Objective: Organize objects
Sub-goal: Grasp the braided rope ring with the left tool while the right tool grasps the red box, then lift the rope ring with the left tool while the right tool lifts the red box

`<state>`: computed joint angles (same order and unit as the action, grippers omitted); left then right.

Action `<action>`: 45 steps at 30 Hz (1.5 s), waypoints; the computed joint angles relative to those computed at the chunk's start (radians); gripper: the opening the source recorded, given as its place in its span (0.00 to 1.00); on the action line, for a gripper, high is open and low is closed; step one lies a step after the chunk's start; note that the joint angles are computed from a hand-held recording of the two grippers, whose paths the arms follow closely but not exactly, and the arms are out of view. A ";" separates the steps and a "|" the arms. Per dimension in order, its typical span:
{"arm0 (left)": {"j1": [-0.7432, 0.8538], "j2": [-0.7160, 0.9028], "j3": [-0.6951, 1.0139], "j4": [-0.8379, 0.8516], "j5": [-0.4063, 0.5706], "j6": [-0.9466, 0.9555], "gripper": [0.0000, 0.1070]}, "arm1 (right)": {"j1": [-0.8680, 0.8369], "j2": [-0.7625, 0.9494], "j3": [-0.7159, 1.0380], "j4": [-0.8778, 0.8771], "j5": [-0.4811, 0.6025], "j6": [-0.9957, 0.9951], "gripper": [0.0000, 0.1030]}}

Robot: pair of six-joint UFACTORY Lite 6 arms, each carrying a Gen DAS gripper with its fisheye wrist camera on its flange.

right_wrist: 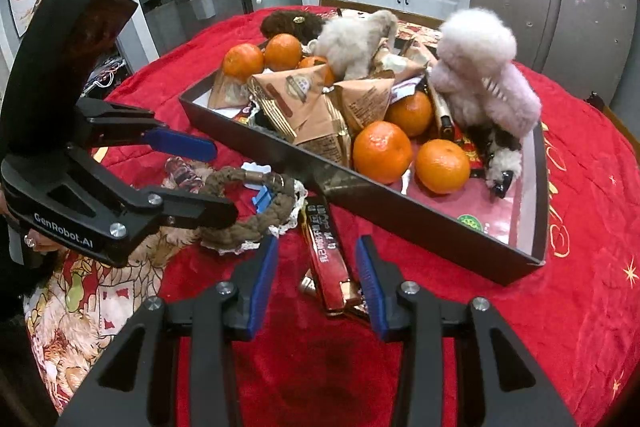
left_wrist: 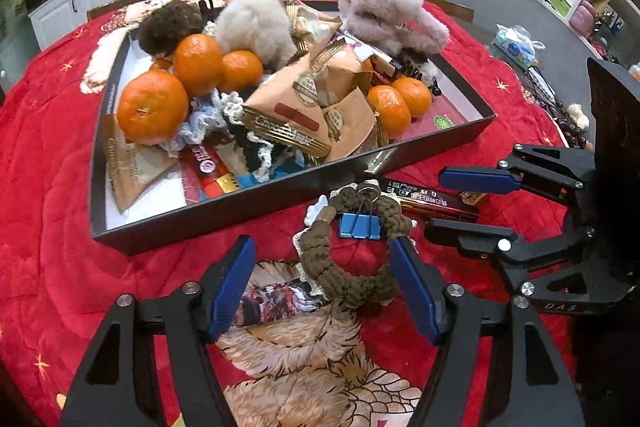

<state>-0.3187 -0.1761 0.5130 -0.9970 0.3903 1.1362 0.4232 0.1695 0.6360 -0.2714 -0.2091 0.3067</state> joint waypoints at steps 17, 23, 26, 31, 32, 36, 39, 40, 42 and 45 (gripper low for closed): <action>0.029 0.075 0.025 -0.039 0.049 0.041 0.12 | -0.020 0.046 0.031 -0.123 0.008 0.096 0.25; 0.029 0.062 0.012 -0.073 0.053 0.065 0.10 | -0.007 0.037 0.027 -0.065 0.018 0.044 0.20; 0.043 0.042 0.004 -0.072 0.069 0.067 0.10 | 0.005 0.021 0.013 -0.003 0.019 -0.013 0.20; 0.068 -0.030 -0.015 -0.037 0.107 0.038 0.10 | 0.012 -0.029 -0.013 -0.015 0.023 0.006 0.20; 0.071 -0.044 -0.018 -0.026 0.113 0.028 0.10 | 0.014 -0.035 -0.015 -0.014 0.025 0.007 0.20; 0.085 -0.095 -0.032 0.004 0.134 0.002 0.10 | 0.025 -0.070 -0.044 0.031 0.025 -0.033 0.20; 0.093 -0.123 -0.042 0.022 0.146 -0.013 0.10 | 0.031 -0.094 -0.063 0.062 0.030 -0.063 0.20; 0.101 -0.135 -0.045 0.032 0.154 -0.019 0.10 | 0.036 -0.095 -0.064 0.088 0.030 -0.084 0.20; 0.106 -0.152 -0.050 0.040 0.160 -0.027 0.10 | 0.043 -0.101 -0.066 0.113 0.035 -0.103 0.20; 0.116 -0.184 -0.059 0.055 0.176 -0.041 0.10 | 0.050 -0.103 -0.069 0.160 0.033 -0.141 0.20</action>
<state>-0.2030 -0.3603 0.4541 -0.9418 0.5661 1.0950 0.4728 0.0663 0.5671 -0.1114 -0.1758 0.1660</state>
